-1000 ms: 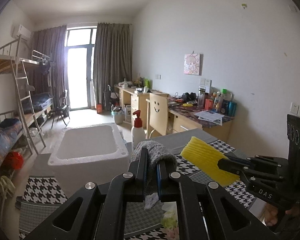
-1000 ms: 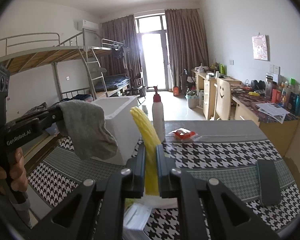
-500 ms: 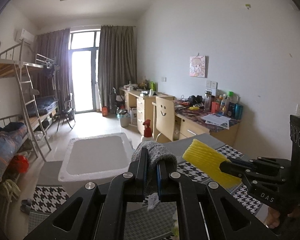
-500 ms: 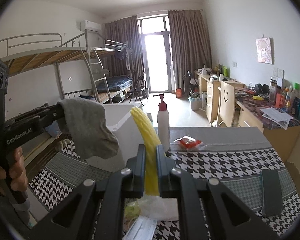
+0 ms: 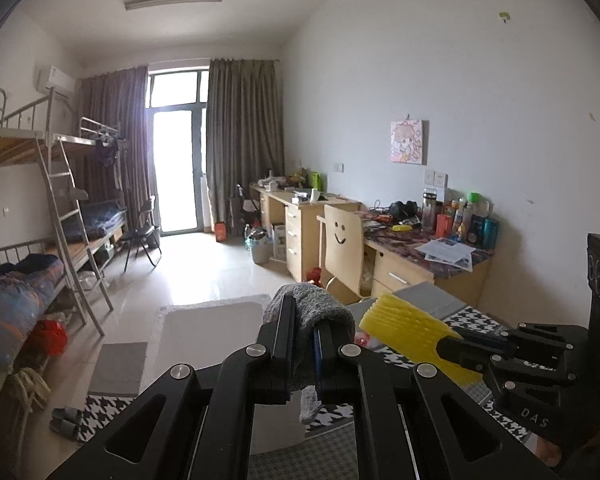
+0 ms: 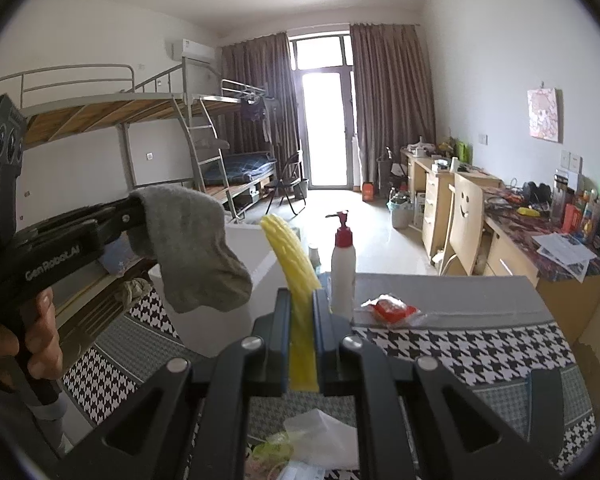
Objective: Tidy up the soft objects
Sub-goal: 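Carry the grey cloth with the left gripper into the white foam box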
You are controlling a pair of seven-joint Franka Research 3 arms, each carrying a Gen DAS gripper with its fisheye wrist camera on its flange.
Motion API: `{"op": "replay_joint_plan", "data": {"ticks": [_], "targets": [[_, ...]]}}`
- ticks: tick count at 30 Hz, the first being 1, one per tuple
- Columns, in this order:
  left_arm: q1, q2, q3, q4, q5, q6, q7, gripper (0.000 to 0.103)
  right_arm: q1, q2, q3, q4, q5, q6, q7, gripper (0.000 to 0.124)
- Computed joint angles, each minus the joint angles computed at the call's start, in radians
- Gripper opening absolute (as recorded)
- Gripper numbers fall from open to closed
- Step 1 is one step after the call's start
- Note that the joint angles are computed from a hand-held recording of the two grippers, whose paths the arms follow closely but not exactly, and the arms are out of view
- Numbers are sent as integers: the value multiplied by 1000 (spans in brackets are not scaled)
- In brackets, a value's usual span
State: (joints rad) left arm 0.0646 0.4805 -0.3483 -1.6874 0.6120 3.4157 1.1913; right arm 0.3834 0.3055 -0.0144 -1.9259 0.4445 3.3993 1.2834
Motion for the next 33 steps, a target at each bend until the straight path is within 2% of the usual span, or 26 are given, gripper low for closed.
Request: {"op": "replay_joint_plan", "data": {"ticks": [3, 6, 11, 14, 16, 18, 20, 22, 24, 25, 30, 33], "targets": [[-38, 1, 45, 15, -28, -2, 6, 8, 12, 7, -12, 20, 0, -12, -6, 13], [-39, 11, 48, 34, -42, -14, 10, 8, 15, 16, -17, 39, -7, -25, -8, 13], [-96, 24, 112, 72, -98, -32, 30, 8, 17, 33, -27, 77, -20, -46, -2, 13], [-102, 34, 121, 92, -122, -46, 40, 8, 33, 45, -48, 100, -30, -63, 4, 13], [-134, 41, 163, 111, -150, -53, 48, 8, 49, 55, -67, 116, -36, -71, 10, 13], [-133, 52, 158, 133, -161, -71, 56, 8, 42, 60, -61, 125, -46, -80, 16, 13], [-161, 59, 195, 149, -184, -80, 61, 8, 61, 71, -83, 142, -54, -91, 24, 13], [-196, 71, 238, 170, -207, -93, 63, 8, 52, 76, -77, 152, -67, -97, 29, 13], [-196, 84, 239, 192, -218, -113, 69, 8, 53, 84, -78, 163, -79, -103, 35, 13], [-209, 92, 258, 206, -225, -121, 68, 8, 32, 89, -53, 173, -86, -107, 35, 13], [-210, 125, 264, 261, -244, -169, 72, 8, 8, 117, -28, 219, -115, -141, 49, 13], [-178, 150, 216, 295, -250, -207, 94, 8, 24, 133, -48, 243, -135, -161, 66, 13]]}}
